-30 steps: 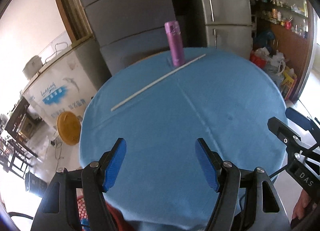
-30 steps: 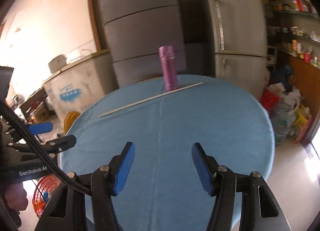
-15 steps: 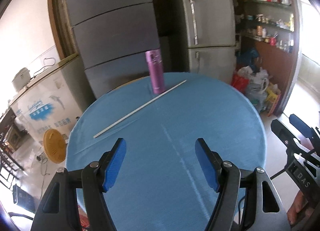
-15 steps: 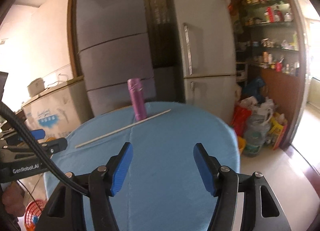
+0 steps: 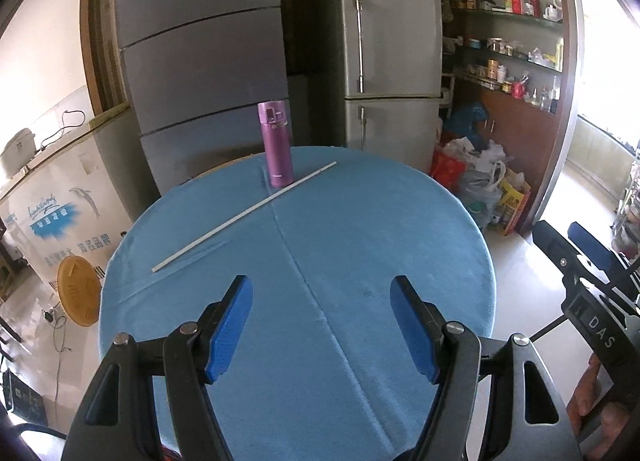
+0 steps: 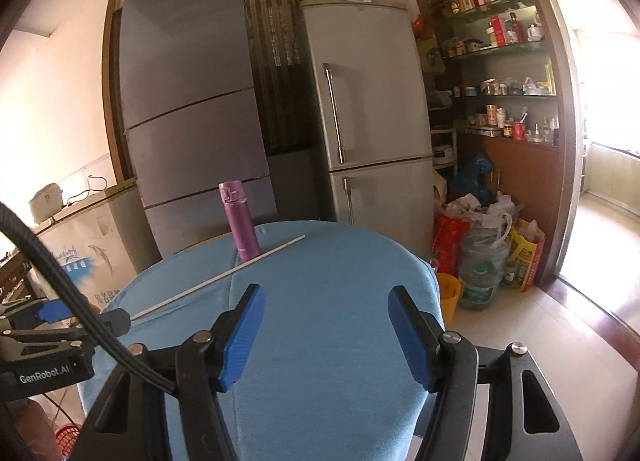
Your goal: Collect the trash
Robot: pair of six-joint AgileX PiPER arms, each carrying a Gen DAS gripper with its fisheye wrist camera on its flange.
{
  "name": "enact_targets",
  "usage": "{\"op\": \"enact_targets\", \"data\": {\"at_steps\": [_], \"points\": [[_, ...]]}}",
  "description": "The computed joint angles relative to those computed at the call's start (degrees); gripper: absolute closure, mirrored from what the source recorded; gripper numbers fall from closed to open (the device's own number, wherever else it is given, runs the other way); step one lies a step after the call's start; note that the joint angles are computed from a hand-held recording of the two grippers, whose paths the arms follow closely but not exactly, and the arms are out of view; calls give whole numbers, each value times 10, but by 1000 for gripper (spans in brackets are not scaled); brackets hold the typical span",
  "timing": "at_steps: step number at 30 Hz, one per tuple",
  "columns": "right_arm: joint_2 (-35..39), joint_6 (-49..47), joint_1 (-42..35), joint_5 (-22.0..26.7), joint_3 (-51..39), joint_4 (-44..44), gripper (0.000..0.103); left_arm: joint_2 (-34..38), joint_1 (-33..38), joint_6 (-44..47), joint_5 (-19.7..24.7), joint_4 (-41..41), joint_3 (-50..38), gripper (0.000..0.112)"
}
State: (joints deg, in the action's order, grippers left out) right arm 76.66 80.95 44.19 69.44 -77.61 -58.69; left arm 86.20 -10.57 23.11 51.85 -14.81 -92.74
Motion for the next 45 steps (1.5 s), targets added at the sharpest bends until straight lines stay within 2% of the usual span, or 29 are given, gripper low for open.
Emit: {"op": "enact_targets", "data": {"at_steps": [8, 19, 25, 45], "points": [[25, -1, 20, -15, -15, 3, 35, -12, 32, 1, -15, -5, 16, 40], [57, -1, 50, -24, -23, 20, 35, -7, 63, -5, -2, 9, 48, 40], [70, -10, 50, -30, -31, 35, 35, -14, 77, -9, -20, 13, 63, 40], [92, -26, 45, -35, -53, 61, 35, -6, 93, -3, -17, 7, 61, 40]]}}
